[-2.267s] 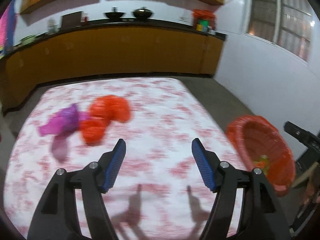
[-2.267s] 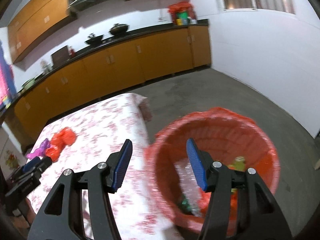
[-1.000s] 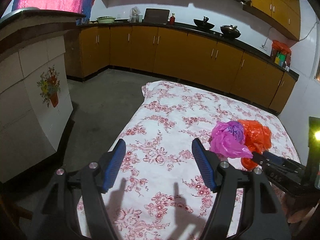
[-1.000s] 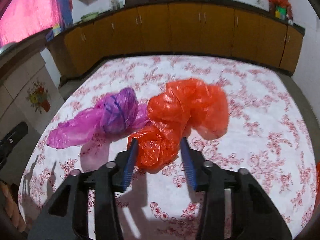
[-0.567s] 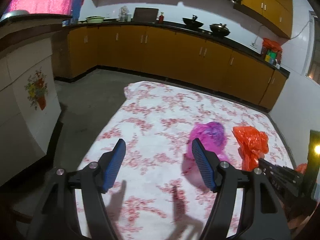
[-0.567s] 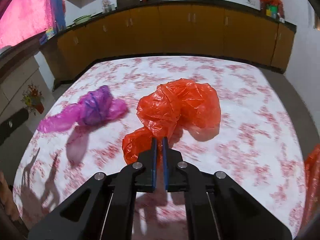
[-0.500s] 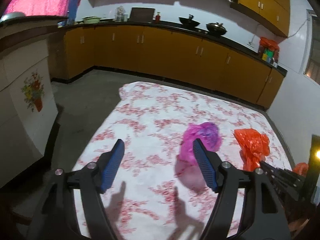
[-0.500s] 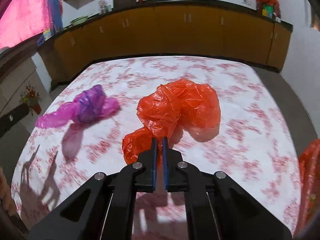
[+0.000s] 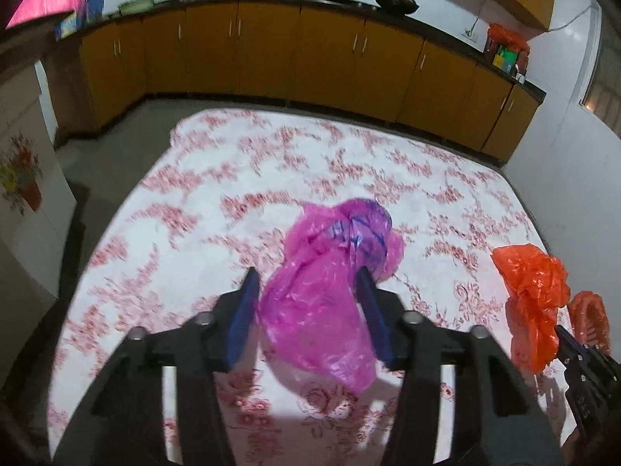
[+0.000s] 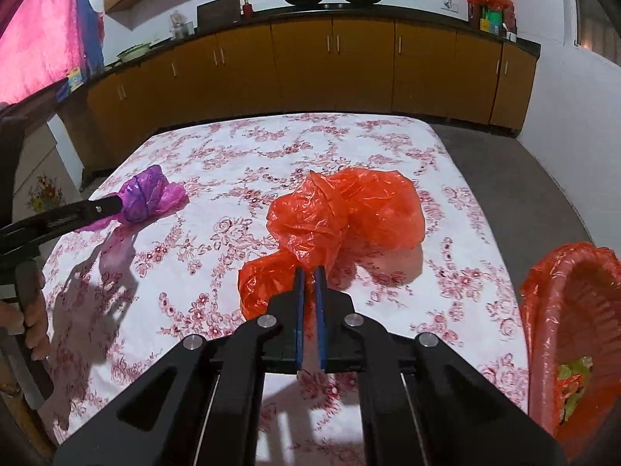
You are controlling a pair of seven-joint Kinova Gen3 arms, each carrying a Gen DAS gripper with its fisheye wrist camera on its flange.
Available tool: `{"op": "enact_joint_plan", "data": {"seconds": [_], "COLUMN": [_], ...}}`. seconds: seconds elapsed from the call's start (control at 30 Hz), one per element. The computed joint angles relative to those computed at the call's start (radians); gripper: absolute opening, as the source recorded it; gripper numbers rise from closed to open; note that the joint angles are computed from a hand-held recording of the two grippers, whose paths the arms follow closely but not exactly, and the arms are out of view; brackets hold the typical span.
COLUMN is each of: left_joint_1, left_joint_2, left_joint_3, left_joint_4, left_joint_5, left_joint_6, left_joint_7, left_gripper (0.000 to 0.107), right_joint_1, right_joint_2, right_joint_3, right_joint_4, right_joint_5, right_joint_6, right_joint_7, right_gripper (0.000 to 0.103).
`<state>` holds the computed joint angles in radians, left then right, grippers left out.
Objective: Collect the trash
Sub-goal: 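Grasp the pink bag with the left tool while the right tool holds the orange bag, then carry the pink bag and orange bag over the red basket with both tools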
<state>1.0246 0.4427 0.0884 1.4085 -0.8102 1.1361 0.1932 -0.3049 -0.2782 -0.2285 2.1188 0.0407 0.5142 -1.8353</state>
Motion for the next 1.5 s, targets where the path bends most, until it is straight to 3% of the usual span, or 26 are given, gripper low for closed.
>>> {"op": "enact_joint_plan", "data": {"seconds": [0.17,0.23,0.73,0.93,1.0,1.03,1.07,1.1,1.37,1.4,1.43,1.47,1.5], "left_joint_1": [0.010,0.021,0.165,0.197,0.205,0.209,0.211,0.213,0.183,0.179,0.175,0.172,0.171], "left_joint_2": [-0.004,-0.002,0.036,0.057,0.058,0.056,0.053,0.050,0.012,0.011,0.011,0.012,0.013], "left_joint_3": [0.002,0.003,0.015,0.005,-0.002,-0.005,-0.007,-0.007,0.012,0.016,0.020,0.024,0.026], "left_joint_4": [0.016,0.010,-0.131,-0.177,-0.180,-0.179,-0.174,-0.172,-0.099,-0.094,-0.093,-0.093,-0.096], "left_joint_5": [-0.017,-0.031,-0.121,-0.108,-0.104,-0.103,-0.102,-0.101,-0.087,-0.086,-0.086,-0.086,-0.087], "left_joint_6": [-0.025,-0.017,0.115,0.130,0.144,0.150,0.157,0.165,0.192,0.192,0.191,0.189,0.188], "left_joint_7": [0.009,0.004,-0.003,-0.020,-0.016,-0.011,-0.006,-0.002,0.052,0.055,0.056,0.056,0.056], "left_gripper": [0.024,0.021,0.019,0.019,0.019,0.019,0.019,0.019,0.020,0.019,0.020,0.020,0.020], "right_joint_1": [0.001,0.002,0.046,0.030,0.042,0.051,0.055,0.057,0.062,0.045,0.026,0.017,0.011], "right_joint_2": [-0.033,-0.051,-0.232,-0.230,-0.200,-0.191,-0.188,-0.191,-0.064,-0.047,-0.042,-0.036,-0.038], "right_joint_3": [0.008,0.013,0.054,0.124,0.127,0.120,0.116,0.111,0.014,0.019,0.034,0.037,0.042], "right_joint_4": [0.011,0.014,0.037,0.053,0.048,0.047,0.054,0.065,0.051,0.050,0.051,0.049,0.053], "right_joint_5": [-0.009,-0.014,-0.050,-0.127,-0.149,-0.153,-0.160,-0.165,-0.119,-0.117,-0.121,-0.117,-0.115], "right_joint_6": [0.011,0.018,0.105,0.131,0.137,0.137,0.126,0.107,0.068,0.069,0.071,0.079,0.079], "right_joint_7": [0.007,0.012,0.078,0.115,0.105,0.097,0.089,0.083,0.008,0.017,0.033,0.041,0.047], "right_gripper": [0.006,0.006,0.001,0.002,0.016,0.038,0.052,0.053,0.053,0.050,0.034,0.027,0.025]}}
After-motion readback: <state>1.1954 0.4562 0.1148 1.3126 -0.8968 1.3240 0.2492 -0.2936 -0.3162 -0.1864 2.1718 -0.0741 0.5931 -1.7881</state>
